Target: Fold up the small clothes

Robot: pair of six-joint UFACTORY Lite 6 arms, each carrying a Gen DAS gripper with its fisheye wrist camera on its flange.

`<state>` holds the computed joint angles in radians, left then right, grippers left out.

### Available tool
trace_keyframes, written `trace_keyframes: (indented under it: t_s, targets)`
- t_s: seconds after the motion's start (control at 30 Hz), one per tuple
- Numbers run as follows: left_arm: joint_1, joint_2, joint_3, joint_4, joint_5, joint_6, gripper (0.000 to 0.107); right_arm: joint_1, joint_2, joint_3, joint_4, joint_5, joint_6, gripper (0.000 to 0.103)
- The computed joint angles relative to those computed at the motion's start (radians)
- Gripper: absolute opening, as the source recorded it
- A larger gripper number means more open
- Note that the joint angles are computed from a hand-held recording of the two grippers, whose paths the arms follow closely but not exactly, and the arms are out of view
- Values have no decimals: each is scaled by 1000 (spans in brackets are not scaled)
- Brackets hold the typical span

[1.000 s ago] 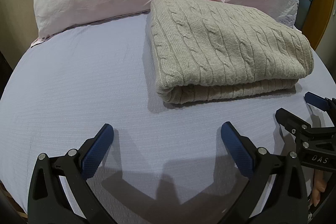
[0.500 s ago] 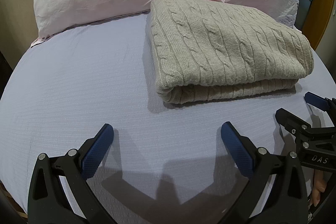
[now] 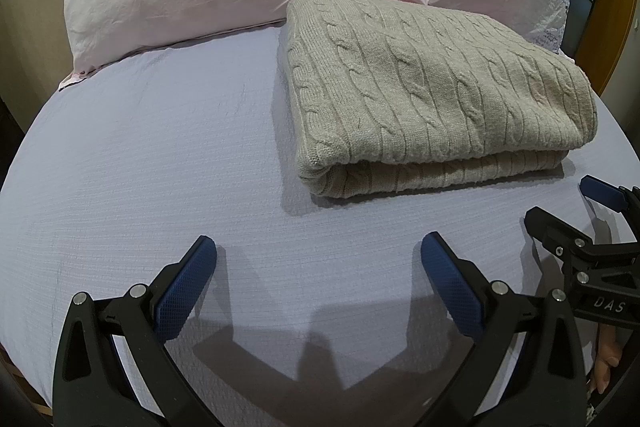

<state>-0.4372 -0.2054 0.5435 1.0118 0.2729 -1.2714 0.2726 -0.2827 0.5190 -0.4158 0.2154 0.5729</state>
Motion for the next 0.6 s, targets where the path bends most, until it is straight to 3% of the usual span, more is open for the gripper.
trace_keyframes:
  t_s: [0.6]
  targets:
    - [-1, -1, -2, 4, 0, -4, 102, 6, 0, 2, -13, 4, 18, 101]
